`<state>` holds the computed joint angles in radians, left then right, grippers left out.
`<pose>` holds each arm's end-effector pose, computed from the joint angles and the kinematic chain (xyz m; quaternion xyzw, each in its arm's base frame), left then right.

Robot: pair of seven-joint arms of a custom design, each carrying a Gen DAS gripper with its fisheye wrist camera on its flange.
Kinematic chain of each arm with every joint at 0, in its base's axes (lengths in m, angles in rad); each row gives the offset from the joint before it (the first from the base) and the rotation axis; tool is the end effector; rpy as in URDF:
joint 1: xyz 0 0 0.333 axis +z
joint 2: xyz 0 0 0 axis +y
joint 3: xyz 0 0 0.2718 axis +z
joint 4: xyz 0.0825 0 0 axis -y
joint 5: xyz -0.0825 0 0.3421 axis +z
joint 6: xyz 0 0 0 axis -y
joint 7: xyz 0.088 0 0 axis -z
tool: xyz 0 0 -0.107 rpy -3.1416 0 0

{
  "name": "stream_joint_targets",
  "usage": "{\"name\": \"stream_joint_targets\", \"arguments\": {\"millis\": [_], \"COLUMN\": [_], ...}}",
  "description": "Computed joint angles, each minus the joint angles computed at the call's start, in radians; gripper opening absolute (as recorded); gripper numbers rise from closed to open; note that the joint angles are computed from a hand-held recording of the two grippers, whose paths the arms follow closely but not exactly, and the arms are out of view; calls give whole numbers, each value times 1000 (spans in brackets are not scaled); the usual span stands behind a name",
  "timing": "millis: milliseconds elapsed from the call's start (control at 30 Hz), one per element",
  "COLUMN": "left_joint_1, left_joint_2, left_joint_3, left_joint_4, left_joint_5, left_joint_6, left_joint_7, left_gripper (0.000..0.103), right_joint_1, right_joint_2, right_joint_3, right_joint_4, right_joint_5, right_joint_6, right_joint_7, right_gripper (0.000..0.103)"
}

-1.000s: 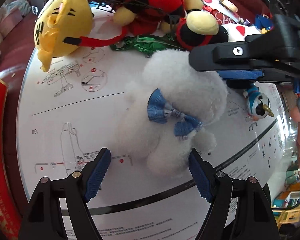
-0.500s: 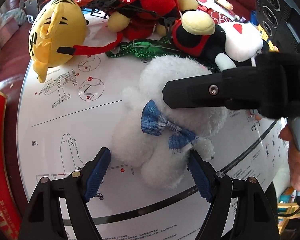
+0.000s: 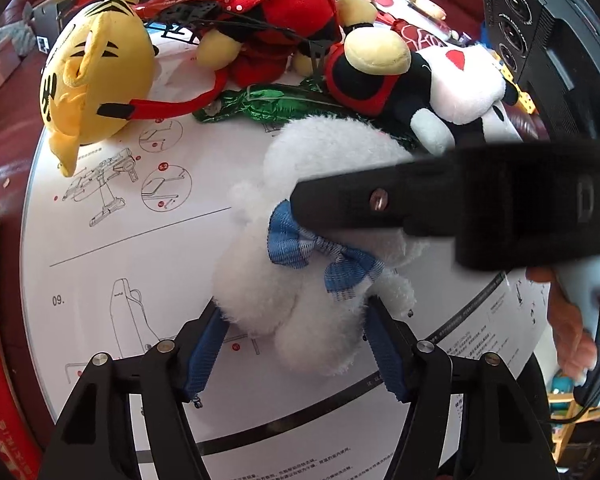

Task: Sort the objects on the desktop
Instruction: 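Lower the right tool around the white bunny and close on it, then lift the white bunny off the sheet with the right tool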

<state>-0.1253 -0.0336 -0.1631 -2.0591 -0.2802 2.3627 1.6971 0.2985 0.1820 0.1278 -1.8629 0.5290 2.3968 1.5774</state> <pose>0.5123 -0.1563 0.4596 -0.6015 0.7735 -0.1983 0.0232 0.5390 0.2452 0.4344 -0.7073 0.6508 0.0940 0.2595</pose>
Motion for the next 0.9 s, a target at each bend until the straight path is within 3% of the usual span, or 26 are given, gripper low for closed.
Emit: {"name": "stream_joint_targets", "arguments": {"millis": [133, 267, 367, 567, 833, 900], "left_joint_1": [-6, -10, -11, -16, -32, -38], "left_joint_2": [-1, -5, -12, -43, -127, -117], "left_joint_3": [-7, -8, -6, -3, -8, -11], "left_joint_4": [-9, -9, -8, -24, -83, -46], "left_joint_5": [46, 68, 52, 7, 38, 53], "left_joint_6": [26, 20, 1, -50, -74, -89], "left_joint_7": [-32, -58, -61, -40, -69, -87], "left_gripper": [67, 56, 53, 52, 52, 52], "right_joint_1": [16, 18, 20, 26, 44, 49], "right_joint_2": [-7, -28, -47, -96, -177, -199], "right_joint_3": [-5, -4, -4, -6, -12, -14], "right_joint_4": [-13, -42, -64, -117, -202, -219], "right_joint_5": [-67, -73, -74, -57, -46, -47], "right_joint_6": [22, 39, 48, 47, 57, 61], "right_joint_7": [41, 58, 71, 83, 114, 122], "right_gripper": [74, 69, 66, 66, 66, 66]}}
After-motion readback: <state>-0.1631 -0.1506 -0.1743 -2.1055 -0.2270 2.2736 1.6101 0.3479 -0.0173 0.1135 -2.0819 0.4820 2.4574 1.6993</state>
